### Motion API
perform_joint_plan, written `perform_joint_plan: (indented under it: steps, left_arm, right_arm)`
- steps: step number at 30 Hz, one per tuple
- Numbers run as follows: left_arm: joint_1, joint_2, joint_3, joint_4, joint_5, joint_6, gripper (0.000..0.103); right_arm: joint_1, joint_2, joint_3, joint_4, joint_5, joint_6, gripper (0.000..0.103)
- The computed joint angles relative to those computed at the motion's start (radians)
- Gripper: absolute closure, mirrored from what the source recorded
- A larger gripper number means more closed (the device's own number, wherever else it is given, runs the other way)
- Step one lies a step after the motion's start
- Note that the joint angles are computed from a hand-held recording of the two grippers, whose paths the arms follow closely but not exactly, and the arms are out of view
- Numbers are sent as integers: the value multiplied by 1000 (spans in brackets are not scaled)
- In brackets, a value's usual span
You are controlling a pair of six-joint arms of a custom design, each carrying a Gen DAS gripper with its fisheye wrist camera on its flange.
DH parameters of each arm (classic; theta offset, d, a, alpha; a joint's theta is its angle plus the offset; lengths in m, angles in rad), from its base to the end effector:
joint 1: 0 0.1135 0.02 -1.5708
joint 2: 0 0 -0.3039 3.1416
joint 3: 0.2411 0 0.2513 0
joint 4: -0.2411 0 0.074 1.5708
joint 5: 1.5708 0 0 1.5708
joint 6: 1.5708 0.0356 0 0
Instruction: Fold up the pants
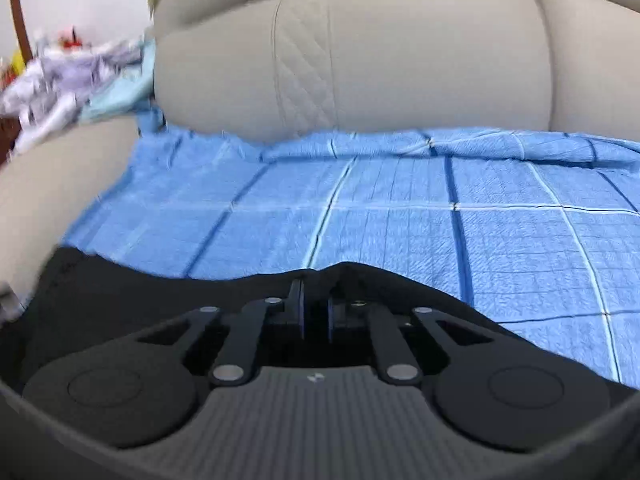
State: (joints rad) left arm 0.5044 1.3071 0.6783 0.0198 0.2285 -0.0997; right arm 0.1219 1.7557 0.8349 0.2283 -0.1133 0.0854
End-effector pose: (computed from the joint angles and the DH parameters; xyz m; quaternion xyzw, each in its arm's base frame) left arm 0.2338 0.1198 0.2497 -0.2117 0.8566 -0.0067 0.4705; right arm 0.3524 0.0472 0.1844 -0.0406 0.9031 0.0949 0.4169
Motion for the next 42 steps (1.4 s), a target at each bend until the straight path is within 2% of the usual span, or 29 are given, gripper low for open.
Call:
perform_joint_plan:
  steps: [2,4,5,6,11,13,14,15,17,20,23,24,25,26,27,28,30,33,35,38,42]
  left_arm:
    - [-12,9,53,-22,39,58,26]
    - [-23,84,165,-134,142,133,16]
    - [-33,129,220,-192,178,154,17]
    - [-49,175,261,-222,190,151,17]
    - [-139,357,364,-219,54,127,17]
    - [-145,418,392,-230,45,134,17]
    - [-136,437,389,-229,71,138,16]
    - [-126,461,398,-239,110,134,15]
    - [-112,458,359,-181,148,144,12]
    - [-111,470,374,-199,160,176,12]
    - [-108,480,389,-211,176,188,16]
    - [-112,469,372,-187,176,191,29]
    - [-110,458,350,-165,190,208,40]
    - [-120,445,331,-138,179,217,43]
    - [-124,434,311,-118,173,231,49]
    - [-123,426,288,-88,178,236,51]
    - [-123,419,270,-57,173,199,56]
    - [-125,381,222,13,136,128,69]
    - [-153,344,186,64,76,150,71]
    - [-206,311,159,137,-28,194,75]
    - [-228,372,259,143,-87,174,75]
  right_arm:
    - [-4,1,-26,48,-25,-23,63]
    - [-15,-5,-44,67,-75,-32,50]
    - [-23,-14,-59,75,-108,-34,40]
    - [-24,-21,-73,88,-125,-40,36]
    - [20,-113,-204,195,-2,-173,34]
    - [22,-145,-244,234,39,-237,28]
    - [17,-153,-250,240,52,-268,26]
    - [5,-156,-248,236,49,-289,24]
    - [-26,-146,-226,218,19,-301,21]
    - [-68,-87,-142,157,-55,-329,13]
    - [-93,7,-24,50,-115,-348,10]
    - [-106,35,14,4,-158,-344,11]
    - [-117,46,10,26,-196,-339,15]
    - [-120,48,6,34,-214,-346,21]
    - [-119,41,-9,50,-219,-351,33]
    - [-120,34,-19,56,-234,-349,40]
    - [-123,18,-43,71,-256,-337,66]
    - [-110,-3,-86,121,-234,-318,82]
    - [-96,-19,-125,182,-203,-300,89]
    - [-65,-23,-136,246,-144,-284,92]
    - [-38,28,-34,221,-105,-264,92]
